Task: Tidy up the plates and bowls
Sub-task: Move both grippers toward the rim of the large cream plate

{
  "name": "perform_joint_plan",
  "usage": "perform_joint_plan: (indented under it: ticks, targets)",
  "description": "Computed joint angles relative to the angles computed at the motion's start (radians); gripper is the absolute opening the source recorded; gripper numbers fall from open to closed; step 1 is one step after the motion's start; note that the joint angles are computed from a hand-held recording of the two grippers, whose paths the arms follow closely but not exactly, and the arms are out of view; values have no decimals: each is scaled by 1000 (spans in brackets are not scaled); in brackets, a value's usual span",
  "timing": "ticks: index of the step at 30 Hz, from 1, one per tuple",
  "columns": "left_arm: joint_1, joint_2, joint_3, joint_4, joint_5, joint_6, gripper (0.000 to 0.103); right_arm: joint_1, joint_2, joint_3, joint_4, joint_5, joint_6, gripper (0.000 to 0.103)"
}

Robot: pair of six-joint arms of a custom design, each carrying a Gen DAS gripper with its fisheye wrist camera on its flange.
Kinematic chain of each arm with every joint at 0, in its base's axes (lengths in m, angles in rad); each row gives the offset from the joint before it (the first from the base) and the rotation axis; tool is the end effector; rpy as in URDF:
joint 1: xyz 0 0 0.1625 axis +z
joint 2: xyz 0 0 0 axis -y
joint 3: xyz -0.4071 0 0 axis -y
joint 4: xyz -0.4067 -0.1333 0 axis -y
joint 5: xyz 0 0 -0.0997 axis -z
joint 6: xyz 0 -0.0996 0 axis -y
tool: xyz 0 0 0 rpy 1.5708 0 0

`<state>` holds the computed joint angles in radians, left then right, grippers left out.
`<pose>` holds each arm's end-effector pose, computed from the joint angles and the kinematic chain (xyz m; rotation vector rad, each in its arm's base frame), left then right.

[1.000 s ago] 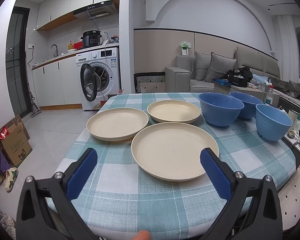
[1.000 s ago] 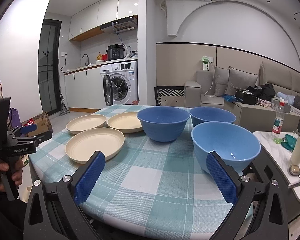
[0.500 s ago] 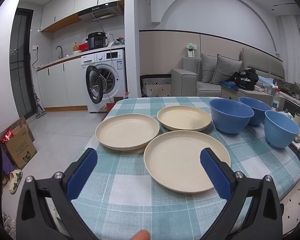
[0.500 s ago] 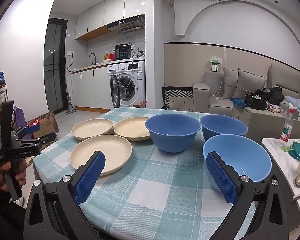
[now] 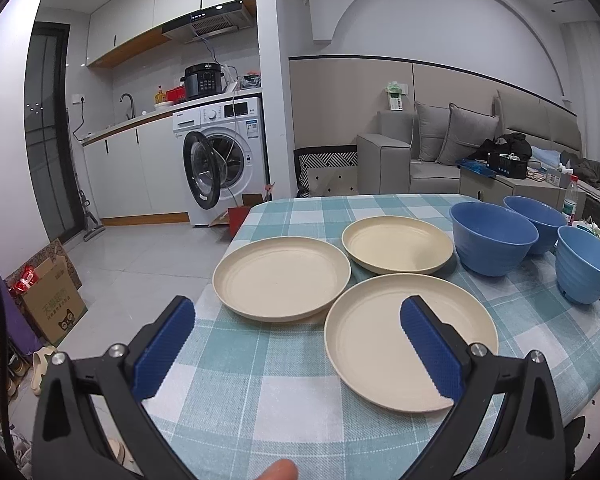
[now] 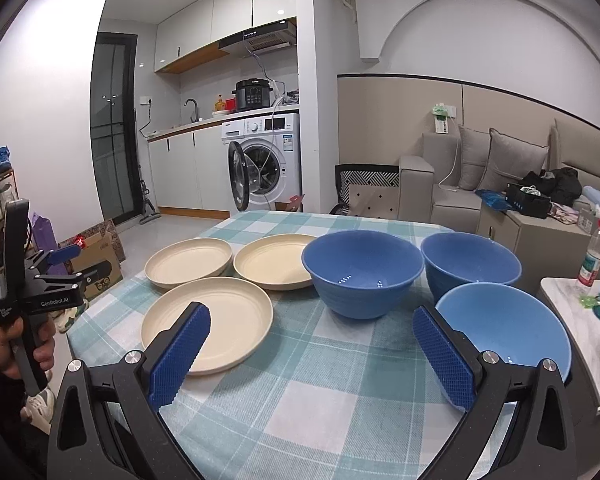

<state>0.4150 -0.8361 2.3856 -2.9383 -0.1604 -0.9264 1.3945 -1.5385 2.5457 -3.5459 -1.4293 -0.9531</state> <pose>-0.2514 -0.3639 0.0243 0.3700 1.9012 -1.3295 0.0805 -0.3883 0.2518 1.0223 -2.2549 1.1924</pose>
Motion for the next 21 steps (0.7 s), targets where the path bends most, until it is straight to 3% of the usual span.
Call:
perform_joint_plan:
  ticks: [6, 9, 13, 21]
  targets:
    - [36, 21, -14, -168, 21, 155, 103, 46, 65, -61, 6, -28, 5, 103]
    - [49, 52, -22, -330, 41, 269, 103, 60, 92, -89, 15, -34, 11, 103]
    - [65, 52, -35, -338, 62, 296, 103, 80, 130, -133, 32, -41, 11, 103]
    - [107, 111, -99, -579, 60, 545, 103, 131, 212, -224, 88, -65, 37, 103]
